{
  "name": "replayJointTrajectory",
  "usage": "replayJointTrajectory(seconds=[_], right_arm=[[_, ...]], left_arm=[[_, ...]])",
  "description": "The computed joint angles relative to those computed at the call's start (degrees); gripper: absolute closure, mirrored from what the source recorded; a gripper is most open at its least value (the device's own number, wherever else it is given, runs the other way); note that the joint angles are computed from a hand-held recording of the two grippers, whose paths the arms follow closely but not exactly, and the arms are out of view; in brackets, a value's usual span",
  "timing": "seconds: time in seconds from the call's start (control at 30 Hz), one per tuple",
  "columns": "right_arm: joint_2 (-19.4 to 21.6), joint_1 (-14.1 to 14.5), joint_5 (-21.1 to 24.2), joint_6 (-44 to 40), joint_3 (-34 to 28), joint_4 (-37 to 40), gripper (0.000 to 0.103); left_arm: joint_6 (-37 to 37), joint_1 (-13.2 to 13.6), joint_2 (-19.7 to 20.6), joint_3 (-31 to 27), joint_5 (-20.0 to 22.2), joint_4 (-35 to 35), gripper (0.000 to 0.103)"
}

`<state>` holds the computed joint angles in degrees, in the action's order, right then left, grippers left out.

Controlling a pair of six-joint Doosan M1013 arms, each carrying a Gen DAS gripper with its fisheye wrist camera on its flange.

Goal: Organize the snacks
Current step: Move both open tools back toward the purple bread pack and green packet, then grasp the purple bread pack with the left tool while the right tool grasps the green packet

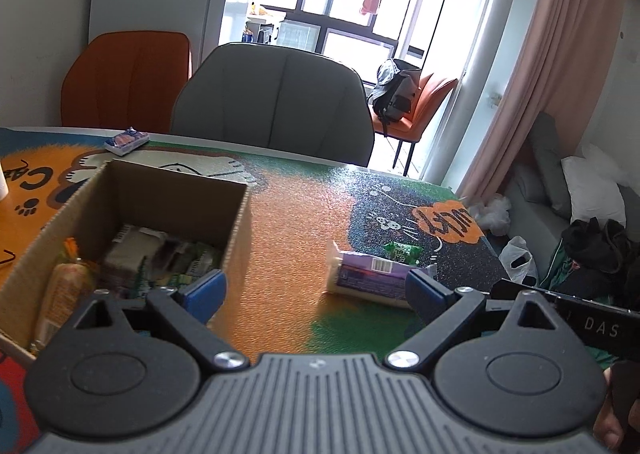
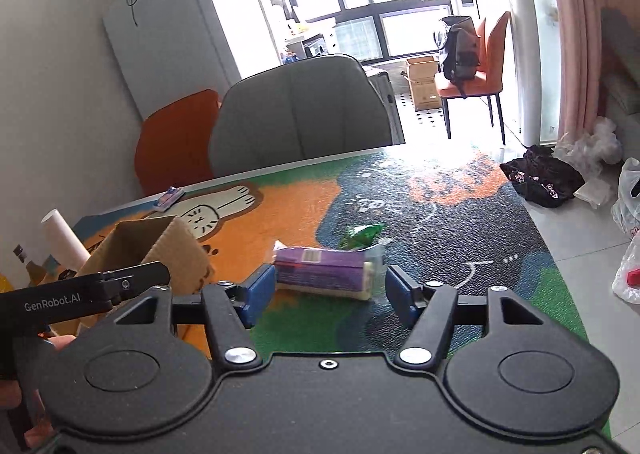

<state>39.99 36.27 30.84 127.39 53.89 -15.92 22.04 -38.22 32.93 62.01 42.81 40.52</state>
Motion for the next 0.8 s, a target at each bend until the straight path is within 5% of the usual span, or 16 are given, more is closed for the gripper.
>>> replayJointTrajectory(seconds=[0.8], right_arm=[[4.3, -4.56, -0.07, -8.82, -3.85, 10.44, 0.049]], left_arm=[[3.03, -0.22, 14.55, -21.89, 14.19, -3.21, 0.009]])
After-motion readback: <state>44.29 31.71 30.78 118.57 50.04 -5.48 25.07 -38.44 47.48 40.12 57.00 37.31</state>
